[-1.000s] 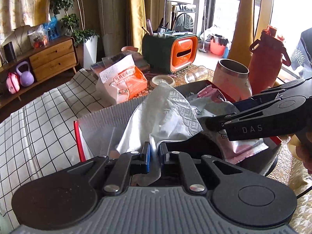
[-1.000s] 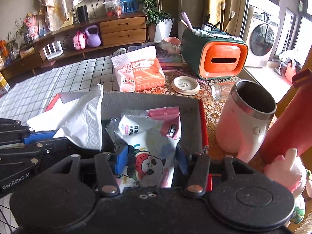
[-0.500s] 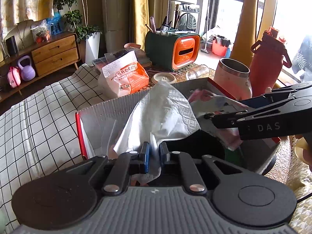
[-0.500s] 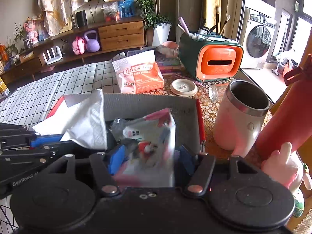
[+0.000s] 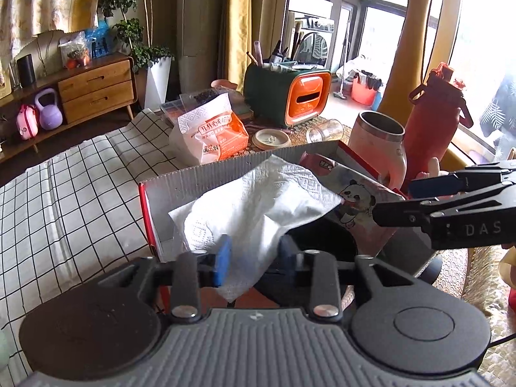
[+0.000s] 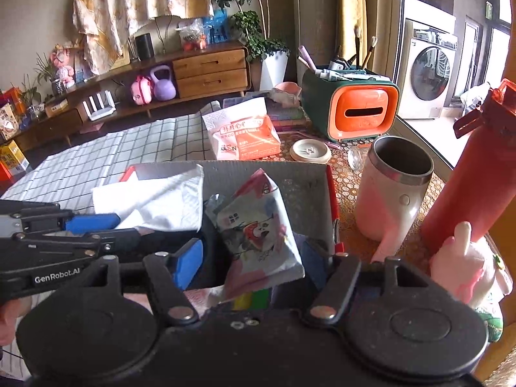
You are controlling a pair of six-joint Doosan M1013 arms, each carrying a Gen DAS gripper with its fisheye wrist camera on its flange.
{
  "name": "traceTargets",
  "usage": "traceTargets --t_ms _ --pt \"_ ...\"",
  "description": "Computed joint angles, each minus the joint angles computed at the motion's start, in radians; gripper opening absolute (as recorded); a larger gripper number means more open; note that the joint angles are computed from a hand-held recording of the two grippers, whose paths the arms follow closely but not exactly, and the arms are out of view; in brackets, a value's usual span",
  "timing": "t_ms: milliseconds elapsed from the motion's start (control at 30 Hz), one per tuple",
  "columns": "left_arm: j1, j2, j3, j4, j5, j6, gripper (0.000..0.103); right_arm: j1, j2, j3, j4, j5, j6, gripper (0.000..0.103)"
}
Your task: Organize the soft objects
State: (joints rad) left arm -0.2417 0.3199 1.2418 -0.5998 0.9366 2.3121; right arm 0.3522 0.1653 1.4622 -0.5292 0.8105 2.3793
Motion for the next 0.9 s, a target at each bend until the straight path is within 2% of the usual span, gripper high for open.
traceTargets --t_ms 33,67,200,467,567,633,900 --pt "0.003 -0.005 0.006 -0.012 -0.009 0.007 0.066 0.003 -0.005 0.005 -0.004 -0.007 0.002 0.068" --pt "0.006 -0.012 0.016 -0.028 -0.024 0.02 0.067 0.009 -0.011 0.013 -0.016 -0.015 0.007 0.068" --pt "0.017 -0.029 0.03 -0.065 -0.025 0.054 0.067 0.025 -0.033 0.041 -0.053 -0.059 0.037 0.071" --pt "0.043 -0.067 0.067 -0.128 -0.017 0.095 0.071 0.063 -0.077 0.092 -0.139 -0.135 0.126 0.083" --pt "0.055 -0.084 0.086 -0.156 -0.015 0.115 0.073 0.083 -0.09 0.11 -0.192 -0.153 0.176 0.086" --pt "0.063 -0.098 0.101 -0.176 -0.019 0.134 0.074 0.091 -0.1 0.124 -0.217 -0.168 0.207 0.093" --pt "0.099 -0.147 0.164 -0.261 -0.041 0.211 0.08 0.128 -0.127 0.179 -0.39 -0.203 0.388 0.1"
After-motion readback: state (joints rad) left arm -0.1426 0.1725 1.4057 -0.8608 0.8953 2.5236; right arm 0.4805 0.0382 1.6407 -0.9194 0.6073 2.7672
